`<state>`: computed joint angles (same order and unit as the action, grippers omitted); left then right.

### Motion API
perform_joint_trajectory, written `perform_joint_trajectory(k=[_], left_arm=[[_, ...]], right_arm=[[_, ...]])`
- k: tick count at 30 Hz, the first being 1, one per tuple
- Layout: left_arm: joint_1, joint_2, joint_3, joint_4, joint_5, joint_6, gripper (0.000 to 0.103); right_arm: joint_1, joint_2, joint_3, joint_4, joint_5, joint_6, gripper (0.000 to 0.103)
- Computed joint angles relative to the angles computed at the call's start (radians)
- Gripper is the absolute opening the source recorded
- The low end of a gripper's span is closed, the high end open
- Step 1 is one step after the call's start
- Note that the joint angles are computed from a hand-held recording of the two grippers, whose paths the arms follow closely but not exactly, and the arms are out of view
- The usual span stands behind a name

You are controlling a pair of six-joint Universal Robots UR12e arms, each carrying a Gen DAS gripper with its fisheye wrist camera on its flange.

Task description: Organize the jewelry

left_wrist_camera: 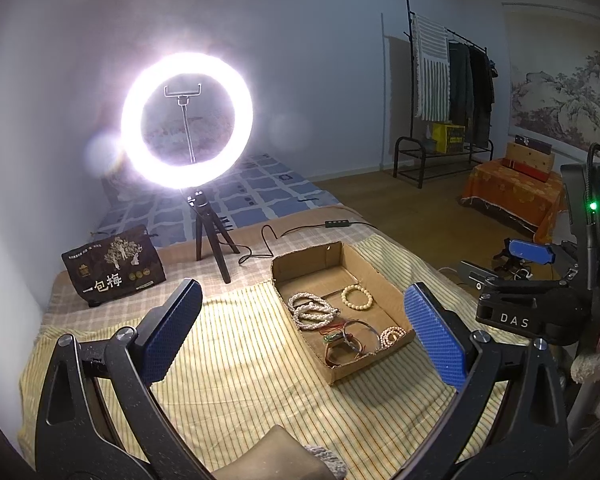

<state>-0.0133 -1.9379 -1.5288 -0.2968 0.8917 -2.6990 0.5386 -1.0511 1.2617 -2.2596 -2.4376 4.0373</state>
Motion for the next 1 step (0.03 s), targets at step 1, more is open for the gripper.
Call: perform_joint_trajectory(k=[1], left_arm=[[0.0, -0.001, 0.0, 0.002, 0.002, 0.001, 0.103]], right_arm=[[-0.001, 0.0, 0.0, -0.001, 0.0, -0.003, 0.083]])
